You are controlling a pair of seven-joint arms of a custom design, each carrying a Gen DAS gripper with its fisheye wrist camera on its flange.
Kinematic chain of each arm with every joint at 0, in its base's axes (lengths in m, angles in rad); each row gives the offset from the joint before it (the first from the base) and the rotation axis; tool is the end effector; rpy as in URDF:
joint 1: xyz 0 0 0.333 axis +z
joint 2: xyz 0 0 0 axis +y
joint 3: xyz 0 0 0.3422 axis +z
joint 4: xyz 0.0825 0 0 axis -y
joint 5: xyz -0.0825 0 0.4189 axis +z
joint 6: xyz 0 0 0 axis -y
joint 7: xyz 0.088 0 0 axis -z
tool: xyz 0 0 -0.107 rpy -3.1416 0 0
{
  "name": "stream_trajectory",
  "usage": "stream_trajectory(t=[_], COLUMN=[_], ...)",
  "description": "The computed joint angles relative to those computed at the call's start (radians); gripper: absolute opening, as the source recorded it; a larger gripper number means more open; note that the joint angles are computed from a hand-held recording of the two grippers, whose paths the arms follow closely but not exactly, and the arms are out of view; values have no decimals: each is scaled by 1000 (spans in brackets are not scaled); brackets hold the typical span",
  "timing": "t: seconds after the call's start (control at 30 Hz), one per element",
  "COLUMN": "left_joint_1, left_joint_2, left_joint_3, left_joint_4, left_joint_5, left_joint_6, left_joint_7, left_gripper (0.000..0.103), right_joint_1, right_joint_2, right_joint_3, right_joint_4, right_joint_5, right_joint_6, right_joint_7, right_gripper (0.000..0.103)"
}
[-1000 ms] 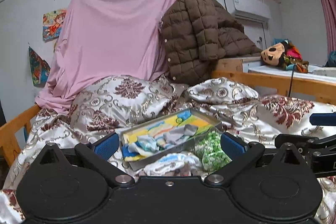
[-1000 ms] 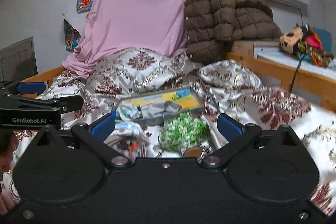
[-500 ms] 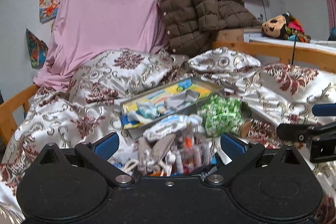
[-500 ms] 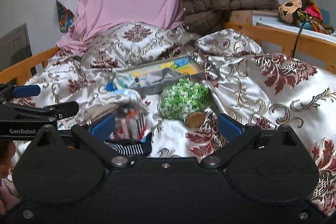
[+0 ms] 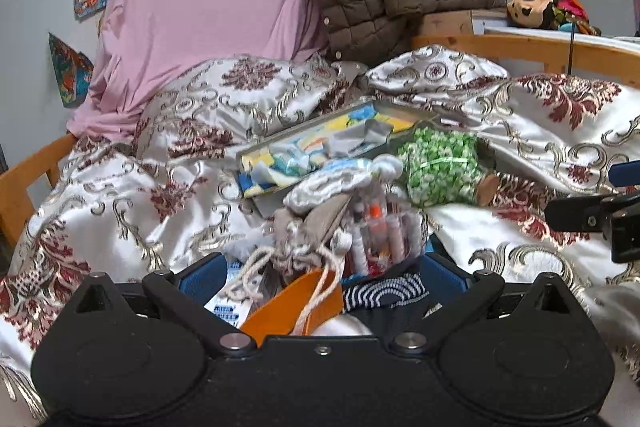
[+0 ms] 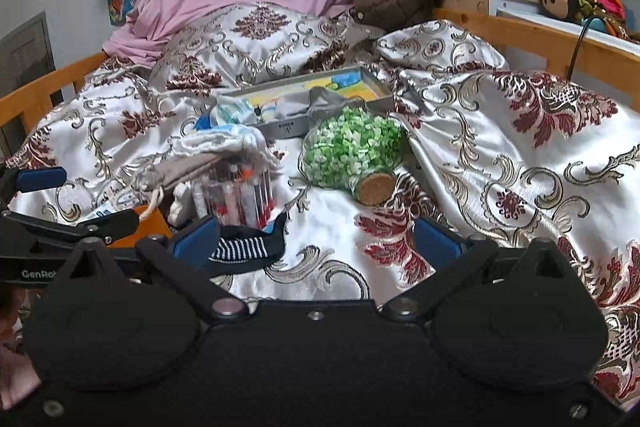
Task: Organize soft objects
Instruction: 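Move both open grippers toward the socks beside the test tube rack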
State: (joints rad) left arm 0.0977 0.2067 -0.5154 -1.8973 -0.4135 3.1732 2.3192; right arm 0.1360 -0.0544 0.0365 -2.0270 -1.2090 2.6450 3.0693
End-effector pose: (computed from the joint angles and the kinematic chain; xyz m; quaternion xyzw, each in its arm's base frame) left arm 0.6476 -0.2170 0.5413 -0.3702 0.7697 -0.4058 0.3254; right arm 0.5970 0.1295 0.5466 -0.4746 0.7238 -0.4071 0.2918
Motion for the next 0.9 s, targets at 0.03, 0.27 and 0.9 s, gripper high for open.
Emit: stream_trajectory(t=[0.03, 0.27, 0.9], left_joint_1=[-20, -115, -142], left_joint_2=[-2, -9, 82], left_joint_3=[27, 144, 195], left_joint_4=[1, 7, 197], left_joint_5=[15, 88, 150], left_joint_6=[-14, -76, -285], left_joint_7=[-21, -90, 39], left_gripper=[102, 102, 102], right_joint_1=[0, 2, 22], right_joint_2=[5, 28, 188], right_joint_3=[0, -13, -79], right_joint_4=[3, 13, 118], right_joint_5=[7, 55, 336], right_joint_6=[-3, -1, 165], right_joint_7=[-6, -50, -540], right_gripper=[102, 102, 102])
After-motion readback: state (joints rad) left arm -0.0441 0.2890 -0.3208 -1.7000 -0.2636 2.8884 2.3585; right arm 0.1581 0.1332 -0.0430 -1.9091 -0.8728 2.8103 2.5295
